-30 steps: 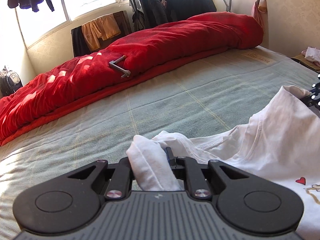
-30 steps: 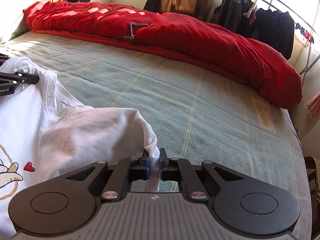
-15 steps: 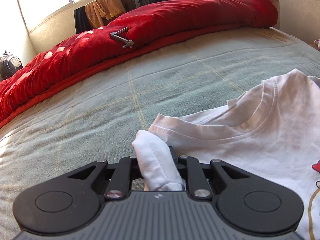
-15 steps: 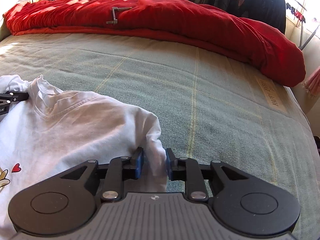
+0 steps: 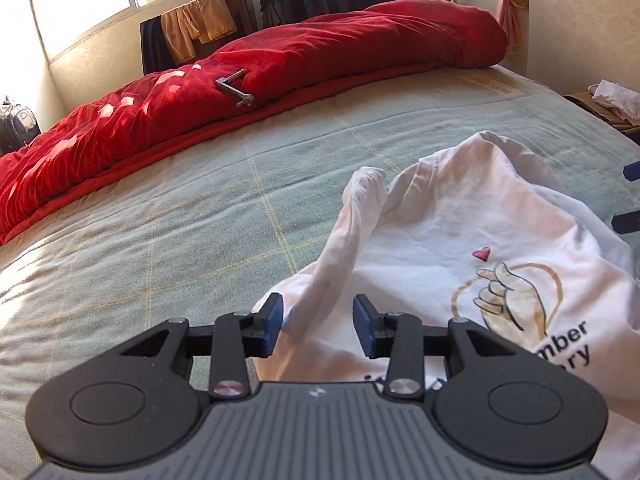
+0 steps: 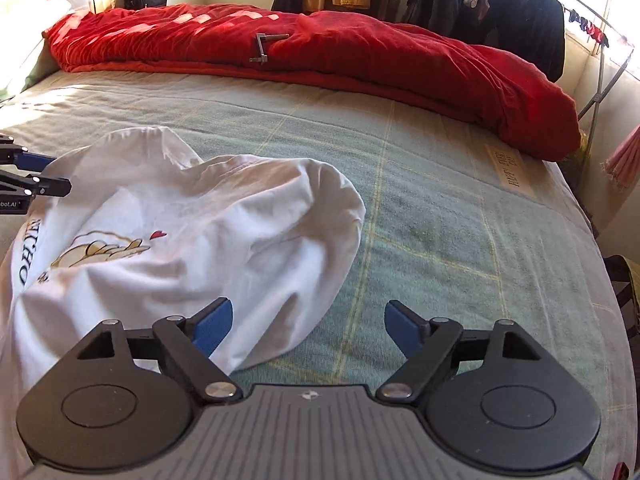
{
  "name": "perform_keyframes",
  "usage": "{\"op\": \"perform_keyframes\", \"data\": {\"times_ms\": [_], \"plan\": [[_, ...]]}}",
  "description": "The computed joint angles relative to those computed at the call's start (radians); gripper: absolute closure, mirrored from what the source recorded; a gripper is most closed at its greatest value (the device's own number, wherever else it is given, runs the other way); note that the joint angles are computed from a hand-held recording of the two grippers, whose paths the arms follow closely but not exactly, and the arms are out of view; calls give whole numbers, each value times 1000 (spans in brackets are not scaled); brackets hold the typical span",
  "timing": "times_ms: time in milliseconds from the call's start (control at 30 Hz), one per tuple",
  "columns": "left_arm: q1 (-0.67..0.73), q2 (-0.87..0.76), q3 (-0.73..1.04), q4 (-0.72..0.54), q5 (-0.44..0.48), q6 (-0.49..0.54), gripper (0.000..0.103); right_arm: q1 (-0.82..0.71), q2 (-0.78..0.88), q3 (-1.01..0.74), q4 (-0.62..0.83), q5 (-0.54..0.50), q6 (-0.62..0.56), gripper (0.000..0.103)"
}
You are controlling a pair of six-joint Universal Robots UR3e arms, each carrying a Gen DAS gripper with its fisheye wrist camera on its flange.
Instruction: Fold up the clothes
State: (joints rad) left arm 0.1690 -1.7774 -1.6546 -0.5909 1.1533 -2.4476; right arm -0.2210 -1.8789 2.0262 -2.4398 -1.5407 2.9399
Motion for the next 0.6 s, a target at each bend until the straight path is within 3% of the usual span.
{"op": "perform_keyframes", "data": {"times_ms": [167, 333, 500, 600], "plan": [[107, 248, -204, -97, -113, 69, 63, 95, -198, 105, 75, -59, 52, 6], [243, 525, -378, -320, -257, 171, 62, 284, -286, 214, 68, -215, 213, 1], [408, 832, -471, -737, -380, 345, 61, 436, -303, 307, 41, -308, 407, 0], [572, 1049, -461, -1158, -457, 588, 61, 460, -379, 368, 47, -294, 492, 0]]}}
